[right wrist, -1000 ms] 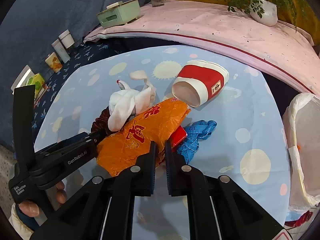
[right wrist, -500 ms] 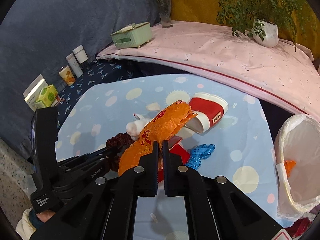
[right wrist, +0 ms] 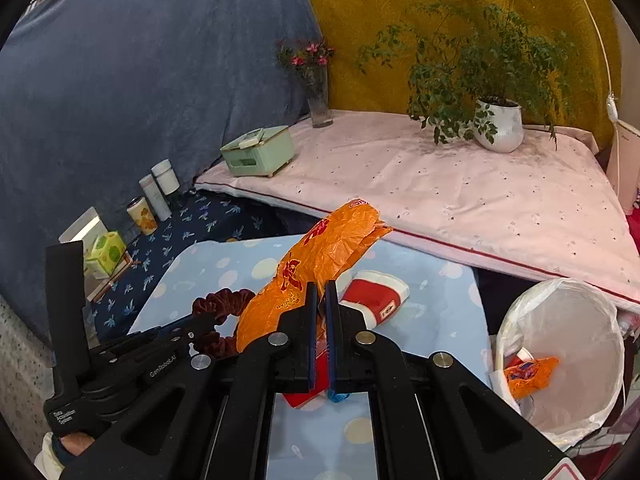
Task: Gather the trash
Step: 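Carry scrunchie and orange bag over the bin and open both tools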
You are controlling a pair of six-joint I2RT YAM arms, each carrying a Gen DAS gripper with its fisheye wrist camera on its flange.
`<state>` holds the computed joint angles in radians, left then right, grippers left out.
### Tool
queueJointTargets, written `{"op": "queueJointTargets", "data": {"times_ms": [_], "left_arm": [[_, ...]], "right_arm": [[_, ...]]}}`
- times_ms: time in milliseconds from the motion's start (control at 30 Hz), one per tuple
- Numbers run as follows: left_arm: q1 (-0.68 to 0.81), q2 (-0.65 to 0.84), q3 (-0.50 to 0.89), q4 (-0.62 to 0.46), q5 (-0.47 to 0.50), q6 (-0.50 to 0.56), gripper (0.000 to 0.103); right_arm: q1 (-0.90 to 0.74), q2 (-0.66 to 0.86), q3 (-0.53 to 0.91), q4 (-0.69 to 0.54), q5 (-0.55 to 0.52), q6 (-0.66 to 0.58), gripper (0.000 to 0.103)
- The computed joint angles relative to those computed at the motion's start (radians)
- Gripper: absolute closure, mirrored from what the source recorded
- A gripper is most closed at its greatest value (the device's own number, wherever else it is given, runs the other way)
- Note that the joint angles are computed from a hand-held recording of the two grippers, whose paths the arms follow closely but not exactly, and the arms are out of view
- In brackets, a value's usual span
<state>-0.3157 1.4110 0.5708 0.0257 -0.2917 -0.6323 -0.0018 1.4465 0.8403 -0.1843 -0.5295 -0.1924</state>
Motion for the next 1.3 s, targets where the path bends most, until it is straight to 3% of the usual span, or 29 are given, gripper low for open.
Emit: {"op": "queueJointTargets", "data": {"times_ms": [200,533,1300], "left_arm": [[-0.115,0.024,0.141,-0.080,-0.058,0.001,0.090],[-0.283,0.211,0.424,-0.151,-0.113,0.019,0.090],[-0.429,0.671,0.963,-0.276,-0.016,0.061,0.090]], "right_arm": [[-0.128,-0.008,0.050,-0.032,-0.054,-0.025,0.099],[-0.347,0.065,0.147,-0.071,-0.137,-0.079,0.099],[-0.604,0.362,0.351,-0.100,-0.150,-0.147,0.099]]}}
